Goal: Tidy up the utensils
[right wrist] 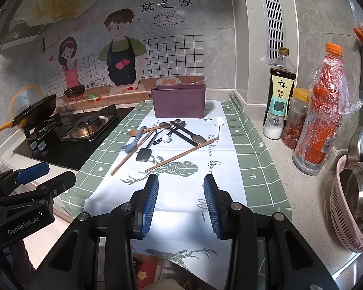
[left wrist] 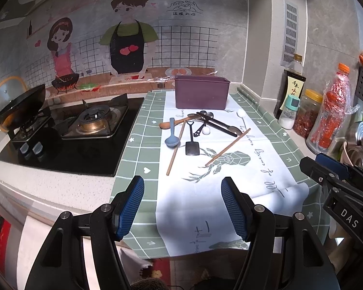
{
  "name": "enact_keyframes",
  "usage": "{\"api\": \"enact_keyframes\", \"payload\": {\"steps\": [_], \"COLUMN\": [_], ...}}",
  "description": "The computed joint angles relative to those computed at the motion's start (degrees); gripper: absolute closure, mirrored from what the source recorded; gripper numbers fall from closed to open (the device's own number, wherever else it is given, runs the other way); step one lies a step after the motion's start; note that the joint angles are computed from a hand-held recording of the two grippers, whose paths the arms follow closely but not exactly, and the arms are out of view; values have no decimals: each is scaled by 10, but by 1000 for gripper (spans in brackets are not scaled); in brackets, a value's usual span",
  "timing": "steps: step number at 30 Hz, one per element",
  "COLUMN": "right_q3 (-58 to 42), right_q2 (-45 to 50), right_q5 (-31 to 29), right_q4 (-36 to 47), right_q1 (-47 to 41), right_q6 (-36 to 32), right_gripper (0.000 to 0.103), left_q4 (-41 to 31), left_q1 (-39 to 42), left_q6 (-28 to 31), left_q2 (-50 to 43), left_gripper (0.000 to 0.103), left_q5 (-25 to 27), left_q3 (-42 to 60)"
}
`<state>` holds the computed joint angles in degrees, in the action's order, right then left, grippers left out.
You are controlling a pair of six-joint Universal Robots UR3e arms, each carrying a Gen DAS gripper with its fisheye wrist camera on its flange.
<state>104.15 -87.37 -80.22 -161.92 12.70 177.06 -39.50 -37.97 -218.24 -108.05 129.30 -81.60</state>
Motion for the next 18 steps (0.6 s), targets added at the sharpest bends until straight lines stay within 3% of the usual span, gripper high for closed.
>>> {"api": "enact_keyframes", "payload": {"steps": [7, 12, 18], "right_q3": [-93, -225, -426], "right_q2": [65, 156, 298], "right_q5": [29, 69, 77], "right_q4": [31, 97, 182], "right_q1": [-19, -40, -58], "right_q6": [-23, -65, -54], "right_gripper": [66, 66, 68], "left_q4": [-30, -18, 10], "left_q1": [33, 97, 192], "left_q6": [41, 95, 137], "left_q2": [-30, -51, -73], "left_gripper": [36, 36, 36], "left_q5": [-17, -73, -157], "left_q3": [67, 109, 141]}}
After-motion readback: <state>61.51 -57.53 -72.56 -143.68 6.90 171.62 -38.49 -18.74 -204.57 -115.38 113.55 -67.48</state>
